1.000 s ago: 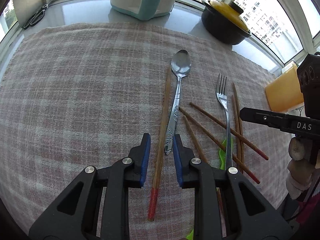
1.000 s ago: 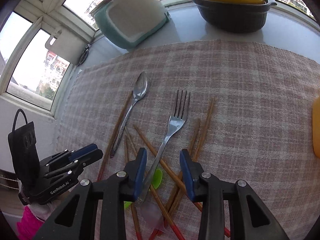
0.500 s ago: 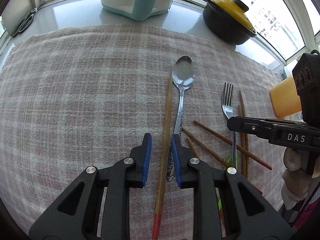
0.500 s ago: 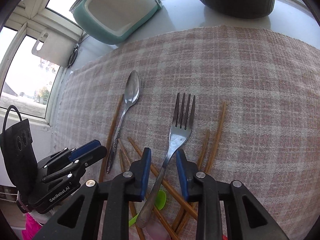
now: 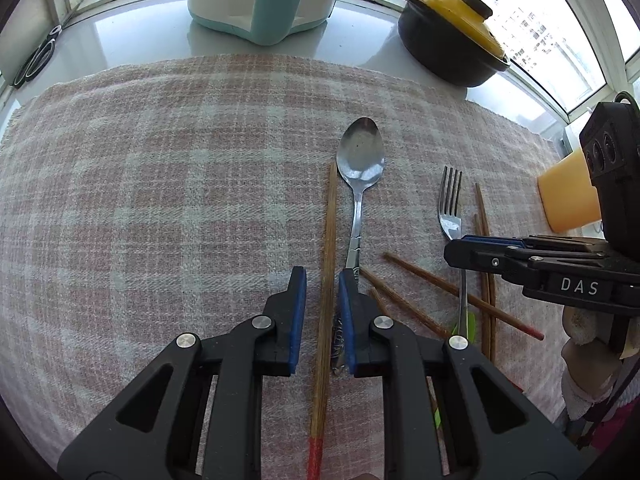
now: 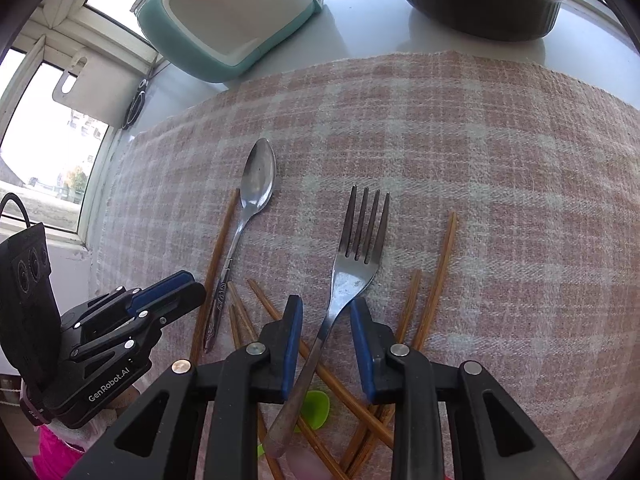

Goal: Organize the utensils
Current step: 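Close the left tool on the chopstick while the right tool closes on the fork handle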

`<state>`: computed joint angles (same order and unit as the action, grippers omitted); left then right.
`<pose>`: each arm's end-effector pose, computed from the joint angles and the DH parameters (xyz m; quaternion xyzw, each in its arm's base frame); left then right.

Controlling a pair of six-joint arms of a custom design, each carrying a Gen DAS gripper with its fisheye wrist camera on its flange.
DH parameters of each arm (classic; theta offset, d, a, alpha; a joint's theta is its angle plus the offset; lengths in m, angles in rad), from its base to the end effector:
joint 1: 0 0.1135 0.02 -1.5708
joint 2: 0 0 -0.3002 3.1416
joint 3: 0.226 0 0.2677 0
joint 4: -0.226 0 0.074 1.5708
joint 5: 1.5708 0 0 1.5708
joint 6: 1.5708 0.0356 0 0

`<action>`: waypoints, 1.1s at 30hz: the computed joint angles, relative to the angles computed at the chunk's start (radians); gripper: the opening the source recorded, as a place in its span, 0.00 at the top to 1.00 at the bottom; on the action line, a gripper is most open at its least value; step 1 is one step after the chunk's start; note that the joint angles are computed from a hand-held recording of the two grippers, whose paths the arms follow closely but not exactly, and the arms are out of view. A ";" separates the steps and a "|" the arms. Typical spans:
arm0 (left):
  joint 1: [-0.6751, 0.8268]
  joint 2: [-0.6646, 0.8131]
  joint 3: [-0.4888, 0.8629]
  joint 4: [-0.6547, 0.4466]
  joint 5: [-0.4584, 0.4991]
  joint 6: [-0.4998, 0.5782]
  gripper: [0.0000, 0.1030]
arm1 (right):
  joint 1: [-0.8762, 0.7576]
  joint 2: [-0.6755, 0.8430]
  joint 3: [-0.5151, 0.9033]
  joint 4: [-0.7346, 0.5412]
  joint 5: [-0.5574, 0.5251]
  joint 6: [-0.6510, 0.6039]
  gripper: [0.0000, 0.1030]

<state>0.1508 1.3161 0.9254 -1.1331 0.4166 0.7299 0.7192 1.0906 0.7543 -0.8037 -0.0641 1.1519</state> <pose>0.2132 0.0178 0.2537 0.2839 0.9360 -0.1772 0.1089 0.1438 0.1289 0.2508 0.2029 0.9551 0.1905 0.1016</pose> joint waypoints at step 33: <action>-0.064 0.051 0.004 0.083 -0.061 -0.013 0.92 | -0.019 0.146 0.115 -0.106 0.023 -0.073 0.86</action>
